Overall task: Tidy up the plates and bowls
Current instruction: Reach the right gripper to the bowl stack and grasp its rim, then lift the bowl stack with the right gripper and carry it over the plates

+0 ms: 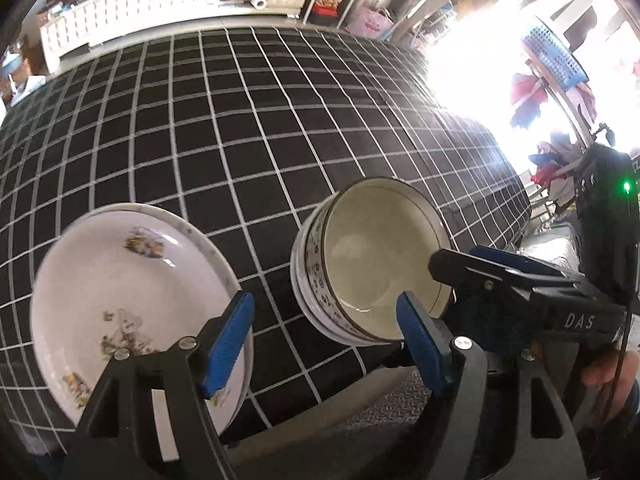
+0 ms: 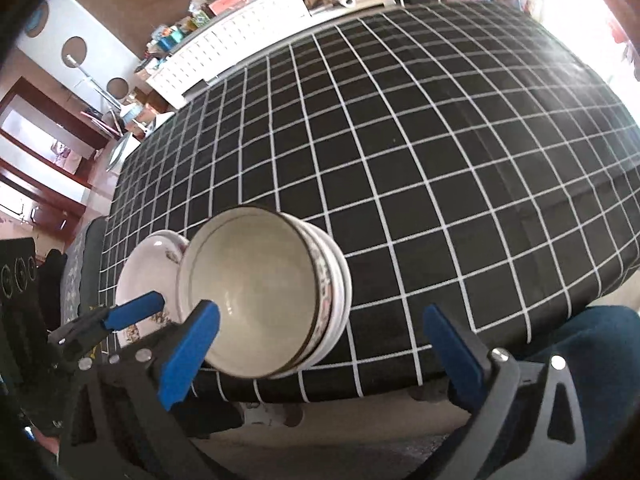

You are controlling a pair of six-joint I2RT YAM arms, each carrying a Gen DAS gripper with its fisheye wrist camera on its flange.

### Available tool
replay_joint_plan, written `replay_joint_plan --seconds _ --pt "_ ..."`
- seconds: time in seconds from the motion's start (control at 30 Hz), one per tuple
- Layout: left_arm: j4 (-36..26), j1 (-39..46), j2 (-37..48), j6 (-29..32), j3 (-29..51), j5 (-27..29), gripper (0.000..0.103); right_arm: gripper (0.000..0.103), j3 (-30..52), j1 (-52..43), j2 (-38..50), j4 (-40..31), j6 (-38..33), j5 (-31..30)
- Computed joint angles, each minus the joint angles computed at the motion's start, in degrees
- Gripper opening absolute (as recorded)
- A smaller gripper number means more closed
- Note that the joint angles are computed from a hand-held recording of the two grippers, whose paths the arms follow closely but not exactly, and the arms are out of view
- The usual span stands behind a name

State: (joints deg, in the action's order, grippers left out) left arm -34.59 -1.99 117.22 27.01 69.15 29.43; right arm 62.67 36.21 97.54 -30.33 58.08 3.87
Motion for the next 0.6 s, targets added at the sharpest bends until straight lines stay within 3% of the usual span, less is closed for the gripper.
replay_joint_plan --seconds 0.17,0.6 --pt "1.74 -1.59 4.44 -0.91 2.02 -0.80 0.072 0.103 -0.13 -1.31 2.41 1.97 0.31 -3.21" --pt "-1.80 -3.04 12.98 0.45 8.33 0.34 0.072 0.103 -3.27 -4.83 6.09 9.69 1.72 -11.57"
